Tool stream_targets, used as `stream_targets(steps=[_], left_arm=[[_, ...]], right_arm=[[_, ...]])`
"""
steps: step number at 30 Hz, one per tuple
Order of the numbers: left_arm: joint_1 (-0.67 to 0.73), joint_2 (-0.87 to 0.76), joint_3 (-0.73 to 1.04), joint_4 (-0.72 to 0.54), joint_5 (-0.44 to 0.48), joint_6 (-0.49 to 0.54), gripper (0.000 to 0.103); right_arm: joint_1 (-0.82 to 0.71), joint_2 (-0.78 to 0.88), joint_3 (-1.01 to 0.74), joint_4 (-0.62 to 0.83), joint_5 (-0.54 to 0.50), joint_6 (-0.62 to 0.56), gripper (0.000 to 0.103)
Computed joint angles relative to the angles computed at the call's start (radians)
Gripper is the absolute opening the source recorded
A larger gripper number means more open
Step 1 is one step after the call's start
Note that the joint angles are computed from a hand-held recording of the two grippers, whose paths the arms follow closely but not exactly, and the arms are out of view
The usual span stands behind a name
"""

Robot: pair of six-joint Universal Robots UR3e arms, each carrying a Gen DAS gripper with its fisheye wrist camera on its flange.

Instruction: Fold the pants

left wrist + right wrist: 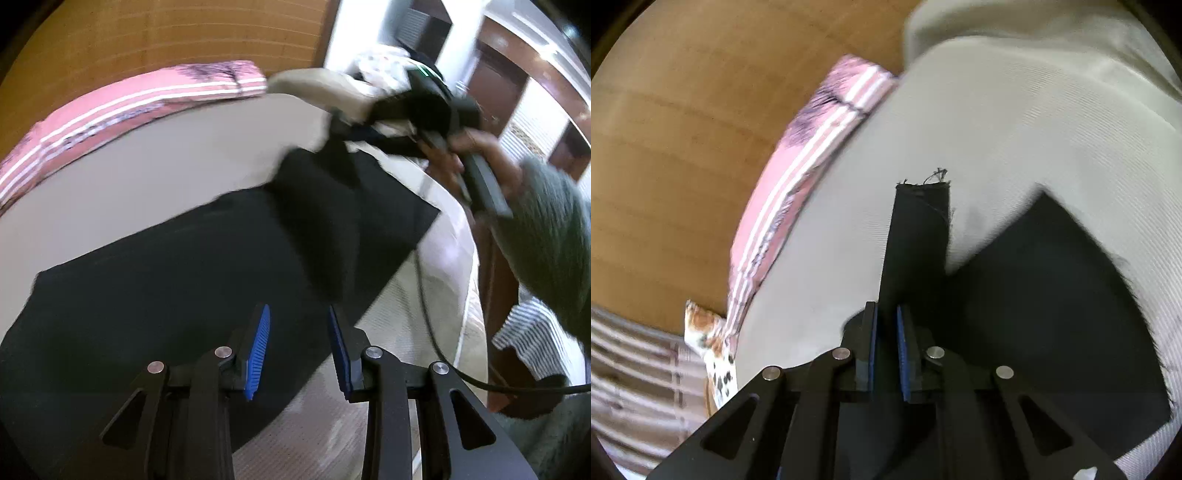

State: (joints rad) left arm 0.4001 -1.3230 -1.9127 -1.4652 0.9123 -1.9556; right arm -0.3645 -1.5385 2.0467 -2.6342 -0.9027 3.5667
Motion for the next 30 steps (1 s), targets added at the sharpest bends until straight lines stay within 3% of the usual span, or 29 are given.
stream_targets(steps=[5, 10, 14, 22, 30], left_arm=[[-0.034, -0.032, -0.018, 0.013, 0.020, -0.009, 0.034], [-0.056, -0.044, -0.032, 0.029, 0.010, -0.041, 0.034], [-0.068, -0.024, -0.085, 0.093, 0.033, -0.074, 0.034], [-0.100, 0.001, -0.177, 0.266, 0.072, -0.178, 0.034], [-0.099, 0.019, -0.198, 0.304, 0.097, -0.193, 0.033]], right_arm=[[0.145, 0.241, -0.351, 0.085, -0.005, 0.024, 0.010], [0.286, 0.492, -0.741, 0.260, -0.050, -0.042, 0.010], [0.343, 0.605, -0.941, 0.392, -0.093, -0.137, 0.025], [0.217, 0.468, -0.690, 0.355, -0.065, -0.183, 0.030], [0.139, 0.529, -0.546, 0.225, 0.006, -0.146, 0.029]])
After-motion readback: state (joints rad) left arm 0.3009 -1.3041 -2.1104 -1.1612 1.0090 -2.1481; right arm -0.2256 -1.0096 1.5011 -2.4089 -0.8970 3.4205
